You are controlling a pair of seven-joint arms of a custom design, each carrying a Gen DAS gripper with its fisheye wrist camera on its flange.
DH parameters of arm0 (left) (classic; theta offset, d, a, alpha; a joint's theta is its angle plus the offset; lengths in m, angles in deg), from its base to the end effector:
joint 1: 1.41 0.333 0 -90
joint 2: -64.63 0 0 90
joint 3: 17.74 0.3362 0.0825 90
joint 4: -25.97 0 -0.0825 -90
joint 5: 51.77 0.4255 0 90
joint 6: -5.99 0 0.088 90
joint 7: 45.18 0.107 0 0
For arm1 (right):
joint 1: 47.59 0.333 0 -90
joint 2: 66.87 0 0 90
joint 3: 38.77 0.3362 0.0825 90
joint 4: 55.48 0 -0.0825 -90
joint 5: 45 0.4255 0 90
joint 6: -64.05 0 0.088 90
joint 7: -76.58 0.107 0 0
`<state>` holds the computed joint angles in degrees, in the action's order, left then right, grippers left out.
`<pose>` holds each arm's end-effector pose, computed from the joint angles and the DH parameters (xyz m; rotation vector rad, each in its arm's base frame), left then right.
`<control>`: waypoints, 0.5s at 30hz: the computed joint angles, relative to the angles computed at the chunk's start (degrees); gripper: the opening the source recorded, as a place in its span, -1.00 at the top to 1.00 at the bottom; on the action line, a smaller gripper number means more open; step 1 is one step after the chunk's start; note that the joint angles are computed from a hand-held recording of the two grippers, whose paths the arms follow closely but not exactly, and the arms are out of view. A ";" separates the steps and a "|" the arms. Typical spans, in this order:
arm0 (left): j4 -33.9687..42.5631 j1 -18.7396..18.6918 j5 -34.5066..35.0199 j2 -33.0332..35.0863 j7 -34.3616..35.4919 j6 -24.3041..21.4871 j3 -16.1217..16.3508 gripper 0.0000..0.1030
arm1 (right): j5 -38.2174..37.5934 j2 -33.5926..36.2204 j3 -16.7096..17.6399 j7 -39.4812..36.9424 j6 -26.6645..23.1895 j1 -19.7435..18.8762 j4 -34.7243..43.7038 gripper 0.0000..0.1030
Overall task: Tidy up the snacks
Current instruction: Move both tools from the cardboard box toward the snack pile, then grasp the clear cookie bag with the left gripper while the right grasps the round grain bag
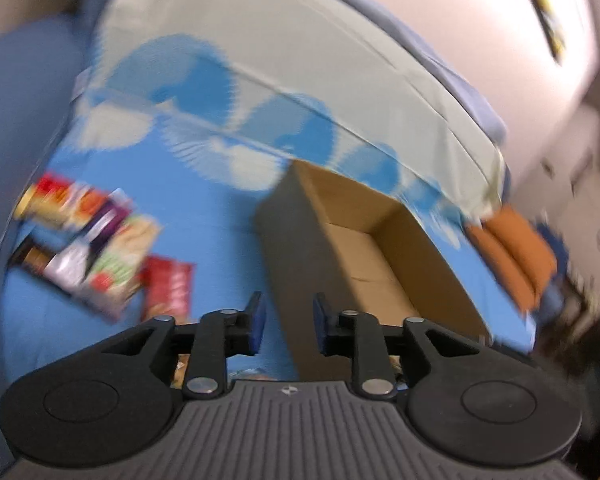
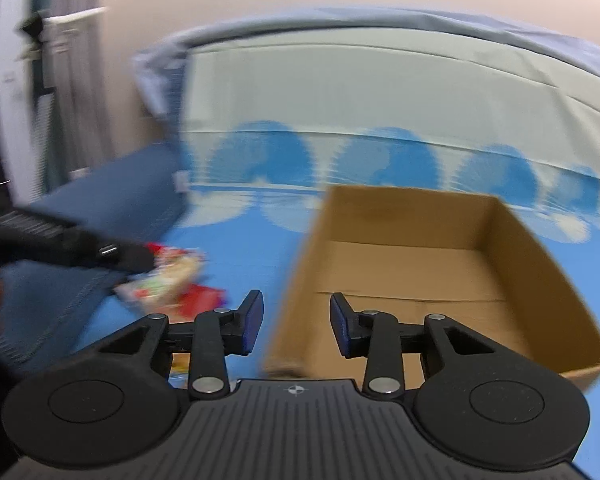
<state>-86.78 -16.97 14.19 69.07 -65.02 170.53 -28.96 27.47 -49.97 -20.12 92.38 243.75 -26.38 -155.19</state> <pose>0.5561 -0.3349 0.5050 -2.1069 1.3172 -1.2646 0.6050 0.3648 0.4911 -1.8428 0.9053 -0.4798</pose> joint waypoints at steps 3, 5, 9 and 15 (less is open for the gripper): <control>-3.27 0.49 9.03 -1.46 -17.25 0.84 1.15 0.37 | 2.08 -0.52 1.55 -6.56 -4.16 0.25 -1.17 0.14; -4.60 1.06 12.89 -1.82 -23.92 -0.55 1.03 0.25 | -0.92 -0.12 0.45 -5.66 -5.02 2.48 -1.61 0.05; -5.35 2.17 10.39 -0.35 -24.54 -0.71 0.74 0.09 | -18.69 1.86 -6.67 11.00 -4.86 10.26 -2.73 -0.18; -3.94 2.80 4.29 2.66 -16.47 2.86 1.37 -0.45 | -34.83 5.44 -14.13 26.79 -3.45 17.65 -1.85 -0.87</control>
<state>-90.72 -14.16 18.48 71.73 -81.49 173.38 -27.59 -7.36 -44.52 -34.25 119.17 240.30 -8.73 -157.04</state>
